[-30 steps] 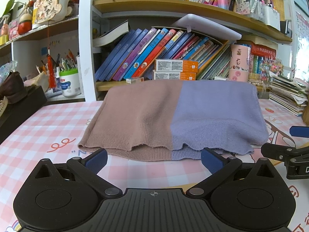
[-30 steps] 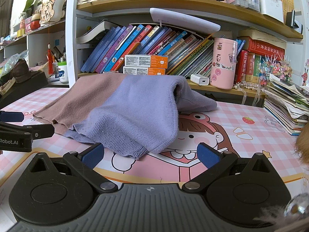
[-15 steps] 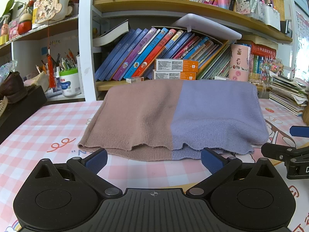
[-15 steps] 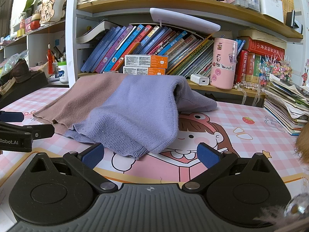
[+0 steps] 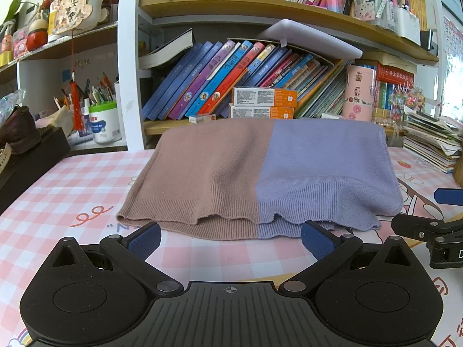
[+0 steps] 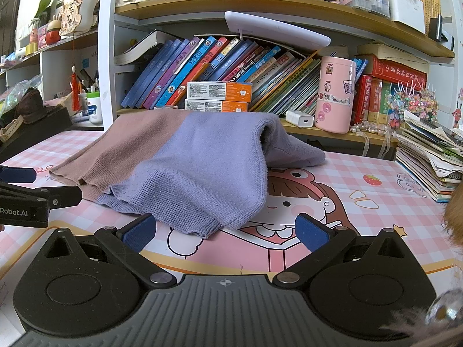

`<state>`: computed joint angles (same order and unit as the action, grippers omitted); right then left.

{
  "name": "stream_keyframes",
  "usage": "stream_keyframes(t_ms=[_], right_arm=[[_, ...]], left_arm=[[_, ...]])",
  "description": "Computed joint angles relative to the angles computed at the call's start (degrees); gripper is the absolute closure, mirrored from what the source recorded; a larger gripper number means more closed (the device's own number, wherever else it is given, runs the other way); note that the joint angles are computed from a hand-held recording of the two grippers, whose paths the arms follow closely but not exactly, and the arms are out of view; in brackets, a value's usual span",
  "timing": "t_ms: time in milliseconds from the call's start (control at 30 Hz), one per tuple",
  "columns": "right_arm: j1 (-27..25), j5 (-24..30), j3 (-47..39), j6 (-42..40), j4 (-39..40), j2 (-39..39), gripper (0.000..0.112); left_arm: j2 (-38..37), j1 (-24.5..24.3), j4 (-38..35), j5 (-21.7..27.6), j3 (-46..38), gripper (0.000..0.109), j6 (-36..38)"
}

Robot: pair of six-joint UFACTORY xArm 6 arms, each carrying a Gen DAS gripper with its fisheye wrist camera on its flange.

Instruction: Fold clothes

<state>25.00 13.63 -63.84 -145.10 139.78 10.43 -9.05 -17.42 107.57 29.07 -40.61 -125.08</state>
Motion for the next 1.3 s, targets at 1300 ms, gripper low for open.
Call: stream_keyframes(t_ms=[1300], right_arm=[[-17.35,34.17,-39.06,91.83,-45.07,31.14,0.009]], left_arm=[[0.97,-8.26,-2.27,6.5,-2.9,0.006,19.61]])
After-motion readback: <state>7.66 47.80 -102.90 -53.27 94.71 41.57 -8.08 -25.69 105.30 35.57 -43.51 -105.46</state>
